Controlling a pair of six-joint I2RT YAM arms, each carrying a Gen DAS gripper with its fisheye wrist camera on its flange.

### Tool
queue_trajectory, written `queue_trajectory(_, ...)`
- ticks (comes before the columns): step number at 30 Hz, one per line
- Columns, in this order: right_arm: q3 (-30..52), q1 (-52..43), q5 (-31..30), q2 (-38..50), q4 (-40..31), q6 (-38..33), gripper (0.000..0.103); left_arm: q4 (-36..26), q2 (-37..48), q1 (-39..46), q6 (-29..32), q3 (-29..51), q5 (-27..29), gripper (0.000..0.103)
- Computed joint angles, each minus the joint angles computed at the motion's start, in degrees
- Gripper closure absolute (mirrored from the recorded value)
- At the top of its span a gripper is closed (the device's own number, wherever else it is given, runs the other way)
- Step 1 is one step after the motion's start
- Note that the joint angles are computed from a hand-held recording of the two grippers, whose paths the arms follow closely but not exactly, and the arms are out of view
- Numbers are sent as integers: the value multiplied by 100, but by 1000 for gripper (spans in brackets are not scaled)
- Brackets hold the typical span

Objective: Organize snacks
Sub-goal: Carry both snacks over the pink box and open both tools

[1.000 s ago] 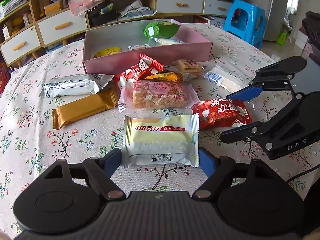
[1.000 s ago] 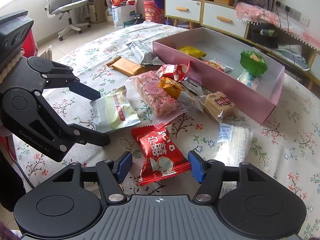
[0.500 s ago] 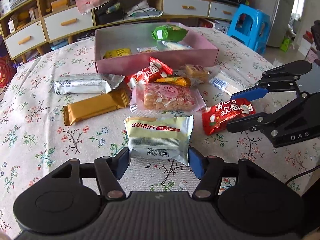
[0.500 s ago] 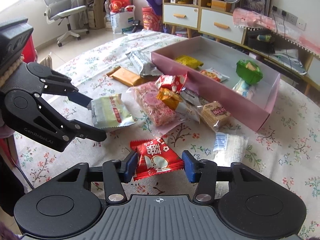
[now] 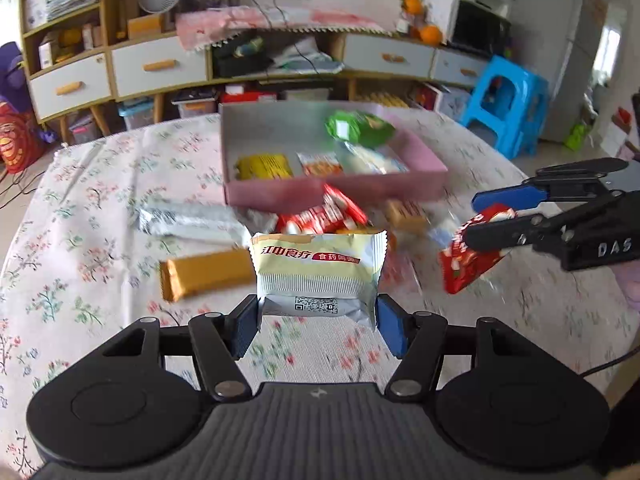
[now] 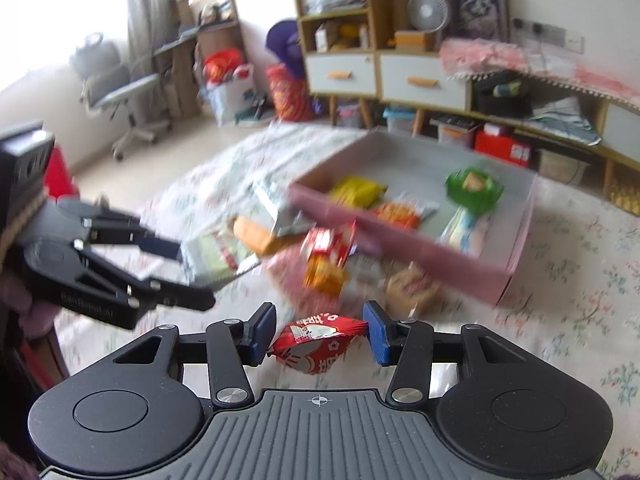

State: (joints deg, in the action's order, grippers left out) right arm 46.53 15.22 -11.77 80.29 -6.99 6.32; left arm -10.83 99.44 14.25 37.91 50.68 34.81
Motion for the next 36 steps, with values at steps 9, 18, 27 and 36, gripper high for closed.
queue_trajectory(9,945,-477,167,854,703,1026,56,359,527,-522,-887,864,-308,44)
queue_trajectory(18,2170,-448,747,2424,370,1955,56,303,1725,-1045,-1089,2285,-888,44)
queue_trajectory(27,2737,-592,591,3242,188,2869,56,-247,2928,-1419,-1158,3960,-1367,44)
queue_trajectory(36,2913,-594,1124,3394,51,3129,56,-373,3343,-1624,-1155,4467,-1675,43)
